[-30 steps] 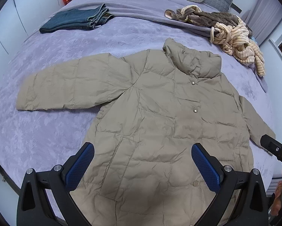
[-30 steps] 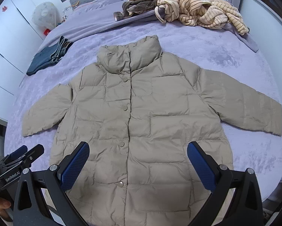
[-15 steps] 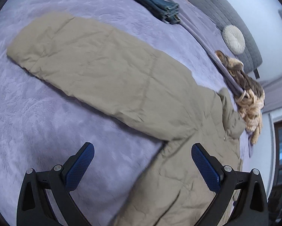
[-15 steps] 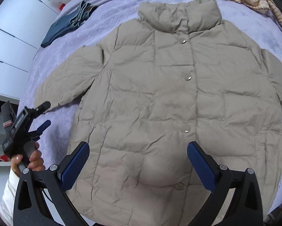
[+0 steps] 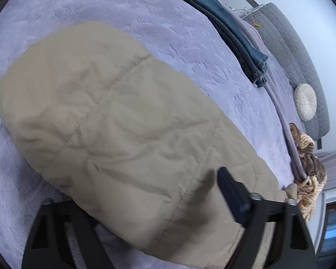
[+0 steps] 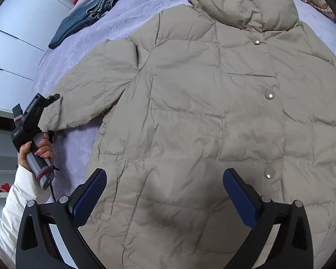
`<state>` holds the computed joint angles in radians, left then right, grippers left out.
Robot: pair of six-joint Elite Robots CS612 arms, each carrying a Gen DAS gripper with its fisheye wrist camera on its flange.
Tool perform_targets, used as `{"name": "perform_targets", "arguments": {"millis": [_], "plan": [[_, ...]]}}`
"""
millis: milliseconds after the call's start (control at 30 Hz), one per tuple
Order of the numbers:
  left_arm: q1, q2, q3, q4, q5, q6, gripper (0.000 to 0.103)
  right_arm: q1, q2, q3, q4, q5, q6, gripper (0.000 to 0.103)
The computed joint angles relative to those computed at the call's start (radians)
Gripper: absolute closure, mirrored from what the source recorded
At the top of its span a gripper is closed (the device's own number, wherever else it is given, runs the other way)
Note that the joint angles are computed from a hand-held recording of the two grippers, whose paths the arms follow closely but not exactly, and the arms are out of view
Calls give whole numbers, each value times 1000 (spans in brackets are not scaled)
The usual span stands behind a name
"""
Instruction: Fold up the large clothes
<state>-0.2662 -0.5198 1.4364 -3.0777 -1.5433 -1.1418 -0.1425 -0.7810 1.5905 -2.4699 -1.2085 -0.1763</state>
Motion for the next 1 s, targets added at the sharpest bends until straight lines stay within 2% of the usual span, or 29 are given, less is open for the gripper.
{"name": "perform_targets", "arguments": {"millis": [67, 100, 133, 233, 267, 300, 367, 433, 567, 733, 833, 967, 1000], "plan": [[7, 8, -18, -7, -7, 42, 92, 2, 10, -14, -6, 16, 8, 0], [12, 9, -19, -32, -19, 52, 94, 4, 15, -22, -8, 22, 13, 0], [9, -2, -13, -28, 3, 69, 94, 5, 21, -31, -11, 29, 18, 0], [-17, -45, 10, -38, 112, 184, 94, 10, 43, -56, -41, 54, 49, 1], [-26, -59, 20, -51, 132, 211, 94, 11, 53, -65, -59, 67, 65, 14], [-33, -73, 29, -68, 151, 242, 94, 12, 64, -78, -70, 89, 78, 49], [-48, -98, 43, -105, 177, 300, 94, 17, 97, -123, -46, 129, 97, 84], [-62, -116, 45, -135, 191, 356, 94, 24, 132, -165, -48, 168, 132, 85], [-91, -143, 49, -186, 176, 464, 95, 42, 192, -243, -25, 260, 122, 86], [-126, -146, 16, -197, 71, 549, 94, 69, 262, -341, 155, 297, 51, 87], [-149, -121, -49, -165, -21, 576, 95, 73, 271, -363, 213, 284, -7, 87], [-183, -73, -155, -99, -97, 637, 95, 40, 269, -382, 364, 371, -85, 87], [-191, -60, -182, -77, -118, 649, 95, 25, 258, -363, 354, 384, -79, 87]]}}
